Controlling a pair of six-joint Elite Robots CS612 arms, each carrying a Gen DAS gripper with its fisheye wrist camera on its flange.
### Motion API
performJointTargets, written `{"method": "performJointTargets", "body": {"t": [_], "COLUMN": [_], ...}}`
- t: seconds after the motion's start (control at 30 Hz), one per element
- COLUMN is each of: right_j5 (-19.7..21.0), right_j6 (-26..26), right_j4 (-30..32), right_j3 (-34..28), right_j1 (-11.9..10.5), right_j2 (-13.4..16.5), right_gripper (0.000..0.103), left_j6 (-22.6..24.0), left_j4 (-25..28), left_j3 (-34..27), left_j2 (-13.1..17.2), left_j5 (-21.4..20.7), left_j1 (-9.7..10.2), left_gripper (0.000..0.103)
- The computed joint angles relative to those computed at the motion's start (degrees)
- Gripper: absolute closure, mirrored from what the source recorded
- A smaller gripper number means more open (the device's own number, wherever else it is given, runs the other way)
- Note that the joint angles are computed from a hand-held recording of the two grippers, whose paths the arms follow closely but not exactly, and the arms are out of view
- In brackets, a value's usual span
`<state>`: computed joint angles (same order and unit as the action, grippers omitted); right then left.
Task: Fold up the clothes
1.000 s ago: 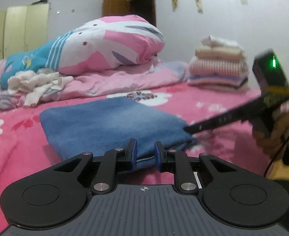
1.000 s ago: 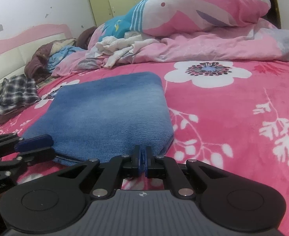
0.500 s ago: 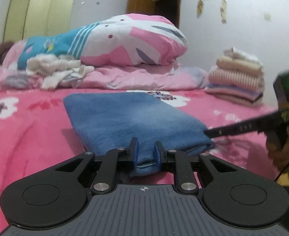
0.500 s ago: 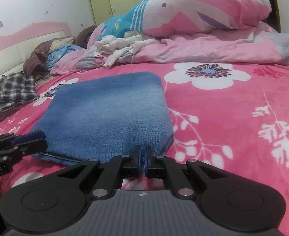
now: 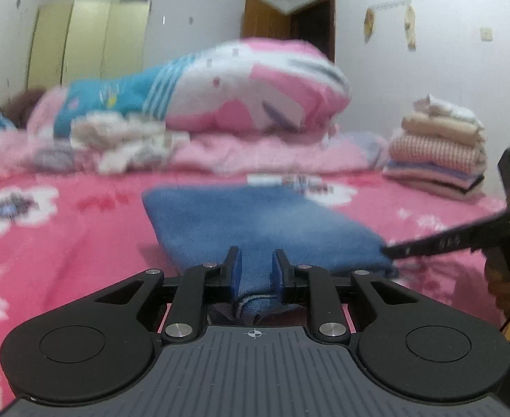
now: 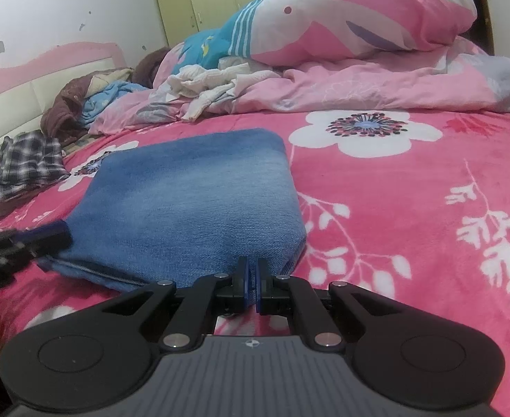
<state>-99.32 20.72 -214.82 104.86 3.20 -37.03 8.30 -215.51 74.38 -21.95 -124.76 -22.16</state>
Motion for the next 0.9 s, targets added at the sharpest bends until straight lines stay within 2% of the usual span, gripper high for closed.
{"method": "performJointTargets", "body": {"t": [0.07, 0.13, 0.23, 0.37, 0.47, 0.9], "right_j5": [0.08, 0.07, -0.12, -0.18, 0.22, 2.00], "right_j6": [-0.06, 0.02, 0.10, 0.17, 0.29, 1.31], "right_j4": [-0.01, -0.10, -0.15, -0.35, -0.97, -1.08], "right_j3": [0.01, 0.00, -0.04, -0.01, 0.08, 1.43], "right_j1": [-0.02, -0.03, 0.02, 0.04, -0.11, -0.79], "right_j2": [0.01, 0.04, 0.09, 0.13, 0.28, -1.35], "right_gripper": [0.100, 0.100, 0.100, 0.100, 0.100, 0.099], "left_j6": [-1.06, -1.75, 1.72, 9.86, 12.07, 12.02], "left_j4": [-4.79, -6.59, -2.24, 5.04, 4.07, 3.48], "left_j3": [-0.53, -1.15, -0.58, 1.43, 1.23, 1.56], "left_j2": [0.51, 0.73, -0.02, -1.18, -0.47, -0.35], "left_j5": [-0.83, -2.58, -4.64, -0.83, 1.62, 1.73], "left_j1": [-0.01, -0.15, -1.00, -3.05, -3.79, -3.73], "left_gripper": [0.083, 0.083, 0.082, 0.082, 0.081, 0.081]}}
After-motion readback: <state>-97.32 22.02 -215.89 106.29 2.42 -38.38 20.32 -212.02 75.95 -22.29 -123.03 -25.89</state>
